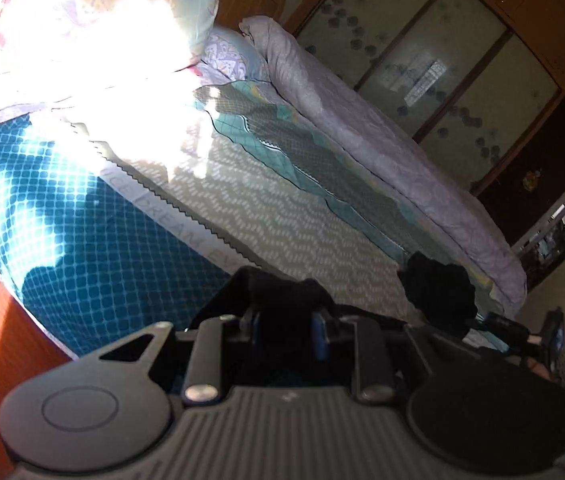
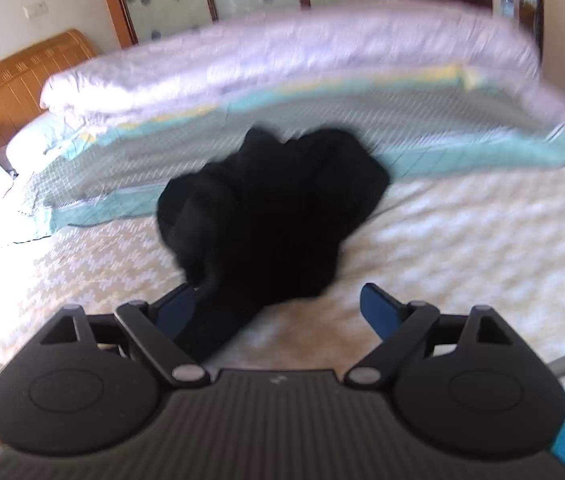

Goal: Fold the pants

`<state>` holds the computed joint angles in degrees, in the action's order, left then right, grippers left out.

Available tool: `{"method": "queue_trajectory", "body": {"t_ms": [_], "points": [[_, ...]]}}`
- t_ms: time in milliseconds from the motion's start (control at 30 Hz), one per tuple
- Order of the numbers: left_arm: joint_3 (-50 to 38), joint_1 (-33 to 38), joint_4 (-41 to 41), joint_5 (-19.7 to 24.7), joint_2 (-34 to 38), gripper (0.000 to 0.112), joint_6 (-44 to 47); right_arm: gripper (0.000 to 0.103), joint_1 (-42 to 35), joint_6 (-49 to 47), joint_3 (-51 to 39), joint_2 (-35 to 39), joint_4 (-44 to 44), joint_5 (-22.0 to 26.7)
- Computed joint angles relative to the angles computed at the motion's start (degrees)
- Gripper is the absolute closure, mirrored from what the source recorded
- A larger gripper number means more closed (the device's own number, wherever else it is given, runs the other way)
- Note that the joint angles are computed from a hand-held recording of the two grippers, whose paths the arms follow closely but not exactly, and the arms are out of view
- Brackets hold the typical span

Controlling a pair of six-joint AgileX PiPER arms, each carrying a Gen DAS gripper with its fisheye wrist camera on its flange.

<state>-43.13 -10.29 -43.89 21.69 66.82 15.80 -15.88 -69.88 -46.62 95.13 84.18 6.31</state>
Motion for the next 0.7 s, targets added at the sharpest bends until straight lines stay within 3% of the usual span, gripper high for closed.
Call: {"method": "queue_trajectory", "body": {"t_ms": [67,100,133,167,200,300,367,400,500,567,633,667,700], "points": [[0.0,0.93,-9.11,3.36,-0.06,0.09,11.46,0.012,1.53,11.46,-5.49,8.02,-5.28,1.33],[-0.66,1.18,-12.97,5.61,-0.12,0.09,16.91,0.019,2.52,17.19,-7.05,10.92,-7.27,1.66],[-1.58,-0.01,-14.89,7.17,-0.05,0.09,20.06,0.031,2.56,22.92,-8.76,13.83,-10.08,3.03],[-3.26,-2.1,-15.21,9.33,-0.92,0.09,20.93,0.062,2.97,26.69,-8.98,14.55,-11.31,3.64],[-4.8,-3.79,-17.11,11.54,-1.1,0.09,23.12,0.077,2.32,28.18,-8.86,14.4,-11.11,5.19],[-10.5,-11.14,-28.29,16.98,3.77,0.095,32.92,0.088,-2.5,18.89,-3.89,6.58,-1.63,8.45],[-15.8,-18.67,-29.1,15.62,9.36,0.094,34.1,0.092,-6.87,7.79,0.14,-1.7,5.12,6.6],[-18.56,-21.58,-29.14,15.78,12.77,0.091,33.66,0.1,-10.52,2.32,1.83,-5.85,7.95,7.6],[-30.17,-24.4,-23.47,21.71,24.6,0.075,26.13,0.1,-23.54,-8.0,4.61,-18.02,9.46,10.88],[-36.79,-22.93,-19.53,25.74,30.69,0.075,23.22,0.093,-32.53,-8.59,4.09,-22.92,4.96,13.39],[-43.77,-21.45,-17.53,26.18,35.29,0.069,22.25,0.071,-41.82,-6.34,2.54,-24.5,-1.54,19.38],[-46.82,-21.04,-16.93,24.45,37.55,0.064,22.09,0.037,-46.69,-6.07,2.04,-23.89,-3.08,25.03],[-50.26,-20.58,-15.33,22.63,39.95,0.057,20.62,0.025,-51.25,-6.08,1.91,-22.92,-3.42,30.76]]}}
